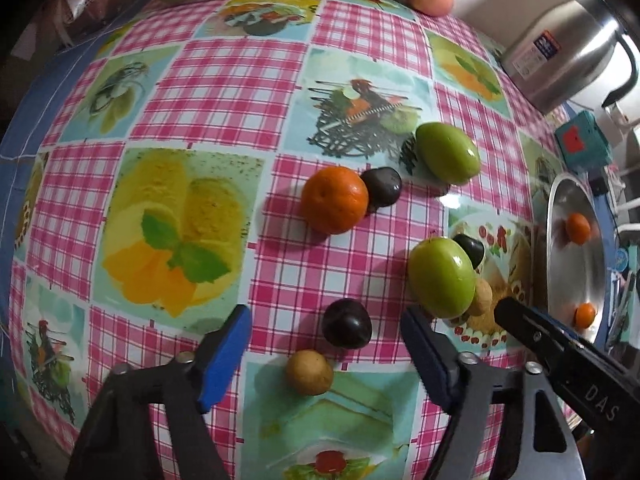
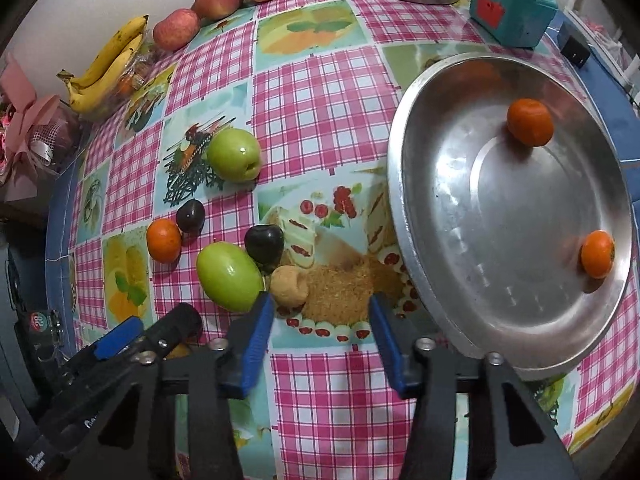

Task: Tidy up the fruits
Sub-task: 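Grasp the small brown kiwi with the right tool while the left tool grasps a dark plum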

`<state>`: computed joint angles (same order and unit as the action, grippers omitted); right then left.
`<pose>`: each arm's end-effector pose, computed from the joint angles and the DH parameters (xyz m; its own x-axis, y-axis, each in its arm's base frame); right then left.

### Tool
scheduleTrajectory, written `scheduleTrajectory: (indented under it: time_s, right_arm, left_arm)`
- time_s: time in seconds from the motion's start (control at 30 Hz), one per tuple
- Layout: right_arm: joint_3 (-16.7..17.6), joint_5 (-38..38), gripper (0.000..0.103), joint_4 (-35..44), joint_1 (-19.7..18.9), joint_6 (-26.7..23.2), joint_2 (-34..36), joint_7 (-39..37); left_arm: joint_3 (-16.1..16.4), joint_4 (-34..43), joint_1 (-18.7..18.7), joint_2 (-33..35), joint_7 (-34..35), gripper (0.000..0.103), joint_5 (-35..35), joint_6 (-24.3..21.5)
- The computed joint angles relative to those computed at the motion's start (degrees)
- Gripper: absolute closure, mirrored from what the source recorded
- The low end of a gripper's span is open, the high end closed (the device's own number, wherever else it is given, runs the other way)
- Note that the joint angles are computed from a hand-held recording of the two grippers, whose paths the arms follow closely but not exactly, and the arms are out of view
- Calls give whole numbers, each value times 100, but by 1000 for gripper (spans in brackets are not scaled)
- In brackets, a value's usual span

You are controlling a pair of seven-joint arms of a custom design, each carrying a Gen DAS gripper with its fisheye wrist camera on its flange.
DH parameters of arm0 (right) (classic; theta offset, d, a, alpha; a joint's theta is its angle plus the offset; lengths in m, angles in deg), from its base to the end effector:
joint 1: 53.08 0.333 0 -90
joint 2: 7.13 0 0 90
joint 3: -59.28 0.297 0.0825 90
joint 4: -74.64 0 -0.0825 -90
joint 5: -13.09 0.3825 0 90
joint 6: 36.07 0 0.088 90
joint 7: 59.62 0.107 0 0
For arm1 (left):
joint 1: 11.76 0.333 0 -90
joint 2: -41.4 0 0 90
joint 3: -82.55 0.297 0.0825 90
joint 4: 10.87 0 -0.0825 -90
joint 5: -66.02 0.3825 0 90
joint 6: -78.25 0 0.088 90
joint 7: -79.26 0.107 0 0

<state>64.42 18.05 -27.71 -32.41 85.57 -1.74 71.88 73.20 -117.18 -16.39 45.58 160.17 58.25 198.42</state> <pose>0.5487 0.2679 0.5007 -0.2858 -0.9313 -0.2259 -0.9409 0.3174 -0.1184 0.5771 -0.1484 0.4770 -0.0368 -0.9860 0.1626 -0.9900 0.0139 -0.1400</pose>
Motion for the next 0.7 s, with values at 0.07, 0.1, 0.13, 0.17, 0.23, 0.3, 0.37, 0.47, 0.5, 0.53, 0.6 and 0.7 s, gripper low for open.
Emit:
scheduleTrajectory:
  time_s: [0.07,0.1,0.13,0.17,0.23,0.3,0.37,0.47,0.5,0.53,0.6,0.7]
  right_arm:
    - [0,24,59,-18,-4,62,7,-64]
    - [1,48,60,-9,-7,89,23,-95]
    - [3,79,60,-2,-9,128,43,-139]
    - [5,97,60,15,-7,153,69,-177]
    - [4,71,61,84,8,163,140,-208]
    - [1,72,64,118,19,190,186,-266]
    - [-2,68,66,163,30,203,244,-318]
    - [-6,76,67,240,52,199,338,-403]
    - [-7,79,69,270,59,186,368,-428]
    - [-8,71,72,309,69,164,408,-452]
    - [-22,13,76,340,92,127,436,-443]
    - [-35,3,76,308,99,167,415,-451]
  left_arm:
    - [-27,54,-31,58,-44,34,36,-35]
    - [-32,62,-34,65,-34,35,36,-59]
    - [-34,59,-36,60,-24,36,45,-77]
    - [-30,83,-32,76,-4,38,58,-99]
    - [-35,109,-34,102,27,49,73,-116]
    - [-44,117,-38,113,52,51,60,-125]
    - [-48,87,-41,93,75,51,53,-99]
    - [-52,87,-47,98,101,55,43,-88]
    - [-54,100,-50,105,107,55,50,-103]
    - [-54,110,-53,115,112,56,62,-114]
    - [-48,121,-51,124,100,58,86,-149]
    - [-45,126,-44,154,65,61,95,-143]
